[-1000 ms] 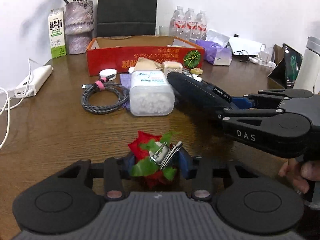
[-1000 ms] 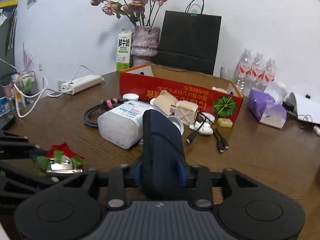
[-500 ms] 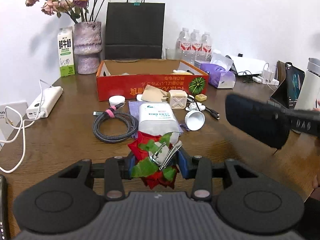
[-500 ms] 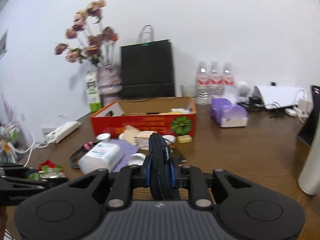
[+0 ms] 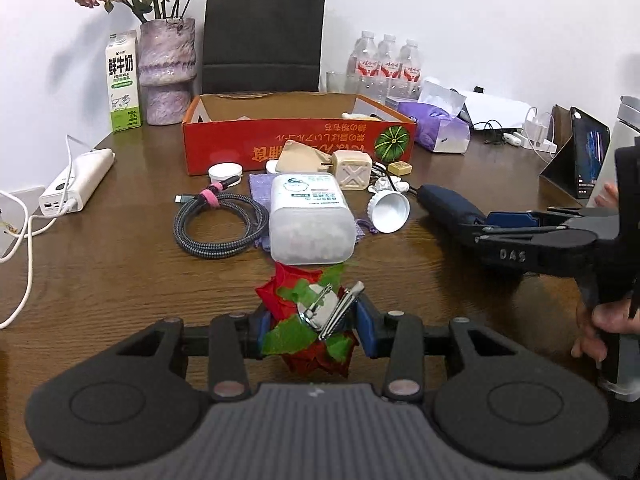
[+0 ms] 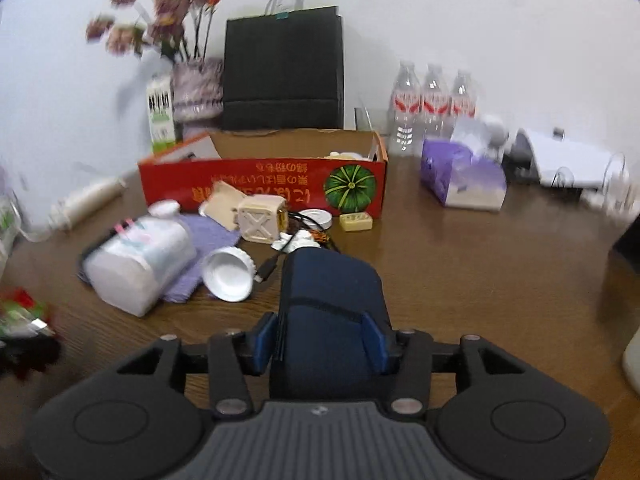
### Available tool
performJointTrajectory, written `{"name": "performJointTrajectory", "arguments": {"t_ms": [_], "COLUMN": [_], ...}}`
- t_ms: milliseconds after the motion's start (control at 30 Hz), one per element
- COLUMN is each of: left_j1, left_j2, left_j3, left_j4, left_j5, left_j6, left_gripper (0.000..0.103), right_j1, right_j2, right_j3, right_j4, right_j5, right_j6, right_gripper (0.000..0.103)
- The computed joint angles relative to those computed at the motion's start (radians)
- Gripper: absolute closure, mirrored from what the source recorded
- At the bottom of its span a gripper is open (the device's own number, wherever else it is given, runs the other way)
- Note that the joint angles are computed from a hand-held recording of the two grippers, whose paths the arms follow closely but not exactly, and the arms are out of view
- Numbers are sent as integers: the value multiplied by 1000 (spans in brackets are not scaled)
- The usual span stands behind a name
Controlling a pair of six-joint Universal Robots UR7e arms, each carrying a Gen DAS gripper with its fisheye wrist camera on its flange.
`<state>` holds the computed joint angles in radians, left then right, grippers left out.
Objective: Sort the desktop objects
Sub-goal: 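Carry the ornament and black case into the cardboard box and release both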
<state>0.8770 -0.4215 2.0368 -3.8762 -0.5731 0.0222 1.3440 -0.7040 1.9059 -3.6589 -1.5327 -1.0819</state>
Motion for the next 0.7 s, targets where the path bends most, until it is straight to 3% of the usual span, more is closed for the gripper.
{"name": "performJointTrajectory", "arguments": {"t_ms": [67, 100, 133, 167, 200, 333, 400, 500, 600, 700], "left_j1": [-3, -3, -1, 3, 6, 12, 10, 8, 1, 7], "left_j2": [1, 0, 0, -2, -4, 1, 5, -5, -36, -102], "left_j3": [5, 5, 4, 3, 0, -9, -8, -1, 7, -18], "left_j4": [-4, -5, -3, 5, 16, 17, 10, 7, -15, 2], "left_j5": [5, 4, 3, 1, -2, -17, -16, -12, -22, -64], "left_j6": [-2, 0, -2, -9, -16, -11, -4, -15, 4, 100], "left_gripper": [62, 62, 62, 62, 62, 62, 62, 62, 62, 62], "right_j1": [10, 5, -6, -15, -19, -2, -3, 0, -8, -7], "right_j2": [4, -13, -33, -50, -56, -33, -20, -20, -51, -103], "right_j3": [11, 25, 36, 37, 24, -81, -121, -111, -46, -13], "right_j4": [-34, -26, -4, 25, 59, 214, 280, 245, 184, 196], "right_j5": [-25, -2, 36, 65, 76, -6, -14, -18, 15, 108], "right_j6": [-14, 7, 29, 40, 48, 97, 130, 174, 166, 172], "right_gripper": [57, 55, 41, 19, 13, 15, 35, 42, 42, 42]}}
